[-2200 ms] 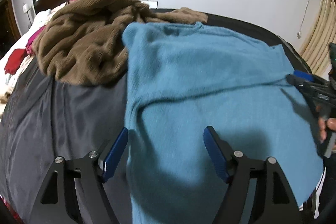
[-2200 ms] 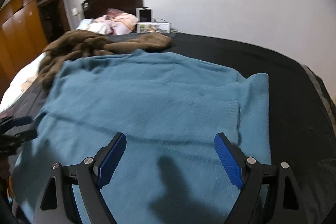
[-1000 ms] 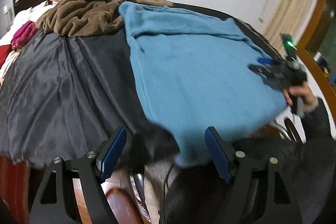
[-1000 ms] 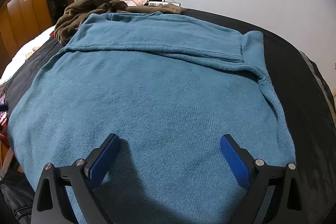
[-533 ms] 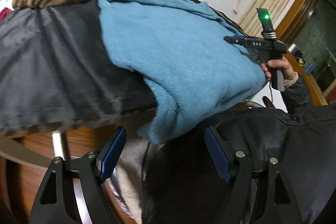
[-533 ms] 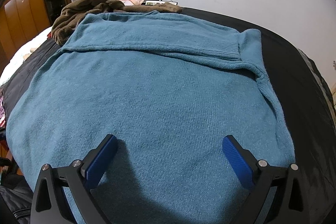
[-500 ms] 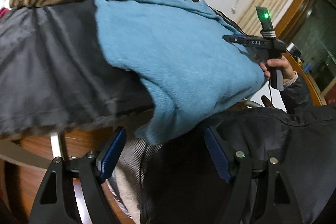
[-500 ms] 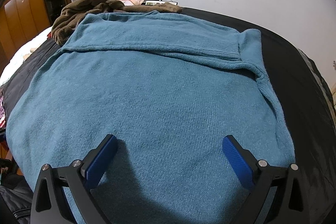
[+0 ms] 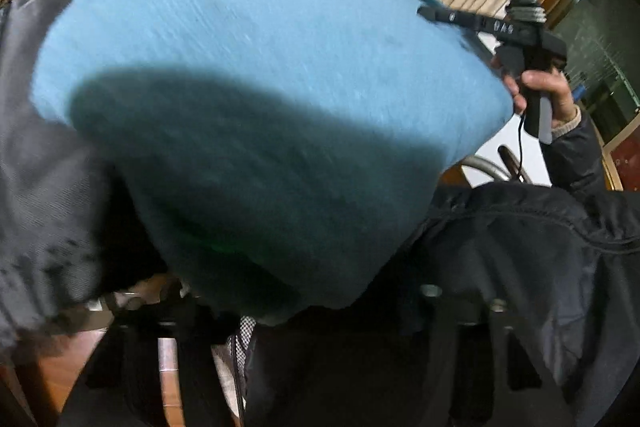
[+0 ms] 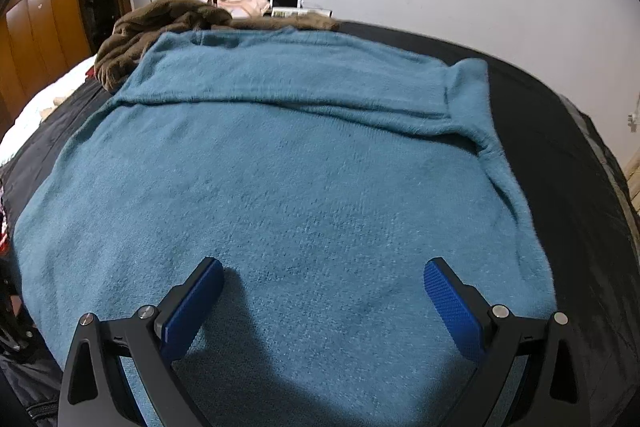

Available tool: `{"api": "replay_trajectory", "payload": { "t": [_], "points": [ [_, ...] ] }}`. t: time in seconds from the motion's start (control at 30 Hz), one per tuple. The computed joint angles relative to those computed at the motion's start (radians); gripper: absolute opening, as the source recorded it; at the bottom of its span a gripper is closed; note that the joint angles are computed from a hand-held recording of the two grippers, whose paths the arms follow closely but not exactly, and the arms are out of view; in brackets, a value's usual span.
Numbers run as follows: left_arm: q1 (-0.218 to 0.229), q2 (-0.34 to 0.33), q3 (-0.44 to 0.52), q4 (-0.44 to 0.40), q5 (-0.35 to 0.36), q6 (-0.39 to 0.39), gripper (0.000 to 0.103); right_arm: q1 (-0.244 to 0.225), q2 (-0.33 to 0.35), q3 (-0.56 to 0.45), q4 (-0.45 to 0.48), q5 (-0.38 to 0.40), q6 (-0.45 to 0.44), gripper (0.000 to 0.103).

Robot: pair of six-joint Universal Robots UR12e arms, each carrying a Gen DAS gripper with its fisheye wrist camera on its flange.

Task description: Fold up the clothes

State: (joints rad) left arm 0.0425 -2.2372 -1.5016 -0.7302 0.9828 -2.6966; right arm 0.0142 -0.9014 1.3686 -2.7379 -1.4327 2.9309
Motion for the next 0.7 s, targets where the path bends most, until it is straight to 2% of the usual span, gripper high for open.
{"api": "replay_trajectory", "payload": {
  "t": [0.13,0.33,0.47,0.57,0.7],
  "points": [
    [0.000,0.010,-0.017,0.010,0.004,-0.001,0.030,-0.029,-0.040,0.075,-0.096,0.105,-0.021,0.102],
    [0.000,0.025,-0.046,0.050,0.012,-0.014,0.026,-0.089,-0.165,0.244,-0.188,0.236,-0.063,0.102],
    [-0.002,0.030,-0.058,0.070,0.019,-0.020,0.026,-0.120,-0.245,0.340,-0.164,0.259,-0.119,0.102],
    [-0.003,0.033,-0.063,0.078,0.026,-0.021,0.026,-0.136,-0.288,0.395,-0.124,0.230,-0.139,0.102],
    [-0.005,0.034,-0.066,0.087,0.034,-0.026,0.026,-0.169,-0.291,0.416,-0.048,0.254,-0.036,0.101]
  ]
}}
